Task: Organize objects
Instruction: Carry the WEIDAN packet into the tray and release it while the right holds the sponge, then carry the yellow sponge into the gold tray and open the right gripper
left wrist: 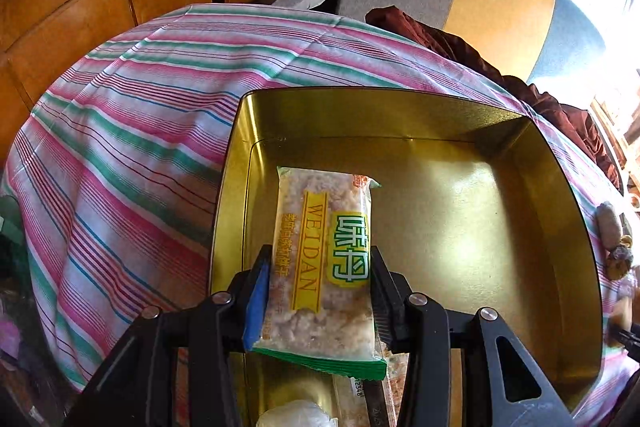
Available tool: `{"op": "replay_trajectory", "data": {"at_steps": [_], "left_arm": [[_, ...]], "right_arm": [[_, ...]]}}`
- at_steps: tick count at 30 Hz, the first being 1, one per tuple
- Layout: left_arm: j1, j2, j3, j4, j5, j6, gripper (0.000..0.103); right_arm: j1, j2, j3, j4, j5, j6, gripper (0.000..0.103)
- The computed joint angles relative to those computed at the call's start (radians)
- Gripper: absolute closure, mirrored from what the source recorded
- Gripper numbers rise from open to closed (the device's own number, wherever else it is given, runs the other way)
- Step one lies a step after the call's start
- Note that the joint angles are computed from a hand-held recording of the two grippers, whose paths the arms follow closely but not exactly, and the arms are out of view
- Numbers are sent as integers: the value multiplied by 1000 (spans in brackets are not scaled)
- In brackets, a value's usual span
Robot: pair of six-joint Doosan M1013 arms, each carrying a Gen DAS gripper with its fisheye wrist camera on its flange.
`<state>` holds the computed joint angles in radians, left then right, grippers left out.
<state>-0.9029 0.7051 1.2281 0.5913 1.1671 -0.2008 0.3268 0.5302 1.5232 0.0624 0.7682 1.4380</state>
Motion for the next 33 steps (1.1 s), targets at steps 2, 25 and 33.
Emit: {"op": "replay_trajectory", "data": {"at_steps": [2,25,33], "left_arm": [[-1,2,-3,-1,3,3,57],[-102,-6,-44,151,152,-75,44],[-133,-6,-54,192,196,-85,36]], "right_arm": [[3,1,-1,-3,-1,5,43],[24,-18,22,-53,-23,40,45],[38,-70,37,171,-72,-112,45]]}}
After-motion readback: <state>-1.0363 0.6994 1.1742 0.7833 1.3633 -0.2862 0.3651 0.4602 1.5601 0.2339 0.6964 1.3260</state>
